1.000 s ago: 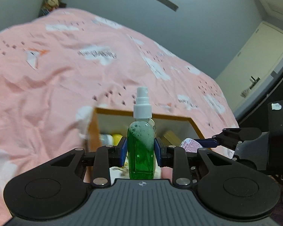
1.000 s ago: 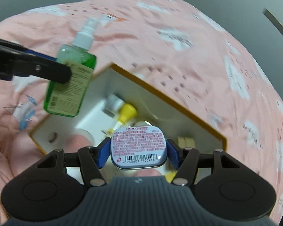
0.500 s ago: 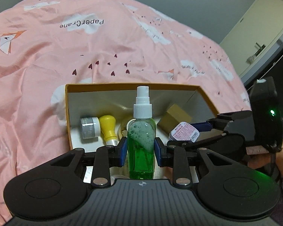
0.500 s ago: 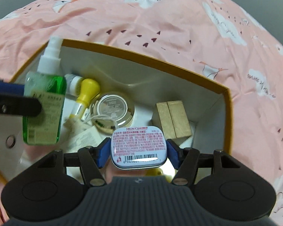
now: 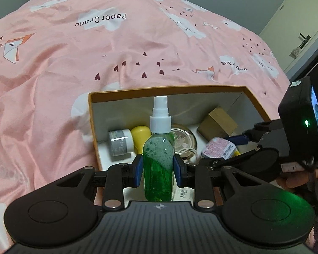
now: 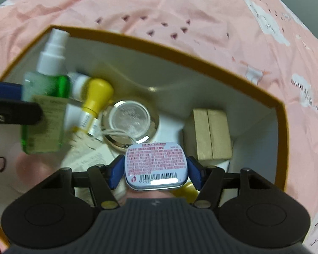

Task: Organize rigid objects
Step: 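Open the right tool to drop the tin while the left tool lowers the bottle into the box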

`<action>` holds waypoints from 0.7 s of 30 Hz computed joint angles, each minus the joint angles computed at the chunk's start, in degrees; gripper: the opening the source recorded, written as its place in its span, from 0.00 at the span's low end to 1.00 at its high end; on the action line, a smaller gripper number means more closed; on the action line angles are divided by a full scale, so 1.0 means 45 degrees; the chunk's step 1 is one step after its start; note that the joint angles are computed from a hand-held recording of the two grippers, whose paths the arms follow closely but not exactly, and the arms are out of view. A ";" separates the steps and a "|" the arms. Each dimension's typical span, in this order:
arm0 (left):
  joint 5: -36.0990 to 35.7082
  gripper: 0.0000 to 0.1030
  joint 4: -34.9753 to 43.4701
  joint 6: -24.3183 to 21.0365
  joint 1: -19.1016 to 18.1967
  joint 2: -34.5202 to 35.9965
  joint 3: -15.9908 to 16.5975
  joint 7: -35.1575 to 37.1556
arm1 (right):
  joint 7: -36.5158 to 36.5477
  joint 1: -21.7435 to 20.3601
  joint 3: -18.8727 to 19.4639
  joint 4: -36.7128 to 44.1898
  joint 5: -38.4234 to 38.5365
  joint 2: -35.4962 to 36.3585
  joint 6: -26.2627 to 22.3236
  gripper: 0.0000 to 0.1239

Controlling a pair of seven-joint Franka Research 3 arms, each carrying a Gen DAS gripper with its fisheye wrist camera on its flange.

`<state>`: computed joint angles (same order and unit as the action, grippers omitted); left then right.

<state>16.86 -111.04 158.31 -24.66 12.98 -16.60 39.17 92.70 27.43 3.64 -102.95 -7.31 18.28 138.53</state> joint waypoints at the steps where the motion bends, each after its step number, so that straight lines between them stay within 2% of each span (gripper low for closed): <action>1: 0.0124 0.33 0.0033 -0.0126 -0.0032 -0.0003 0.0044 -0.0003 | 0.0164 -0.0029 -0.0022 0.0076 0.0134 0.0075 -0.0146 0.50; 5: 0.0607 0.33 0.0278 -0.0764 -0.0147 0.0012 0.0181 -0.0142 | 0.0262 -0.0193 0.0010 0.0315 0.0621 0.0202 -0.0425 0.51; 7: 0.0880 0.33 0.0487 -0.1208 -0.0219 0.0068 0.0211 -0.0144 | 0.0254 -0.0150 0.0014 0.0410 0.0580 0.0242 -0.0584 0.53; 8: 0.1022 0.33 0.0596 -0.1468 -0.0267 0.0094 0.0228 -0.0170 | 0.0248 -0.0131 0.0021 0.0420 0.0569 0.0240 -0.0595 0.57; 14: 0.2061 0.33 0.1256 -0.2847 -0.0643 0.0345 0.0271 -0.0171 | 0.0433 -0.0024 0.0010 -0.0355 0.0301 -0.0324 0.0282 0.63; 21: 0.5031 0.33 0.2155 -0.4924 -0.1820 0.0885 0.0536 -0.1026 | 0.0908 -0.0137 0.0118 -0.1690 0.0208 -0.1369 0.1589 0.64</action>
<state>39.50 -101.34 136.15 -32.85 16.96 -14.19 34.56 96.78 26.81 4.17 -110.55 -6.38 12.12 145.68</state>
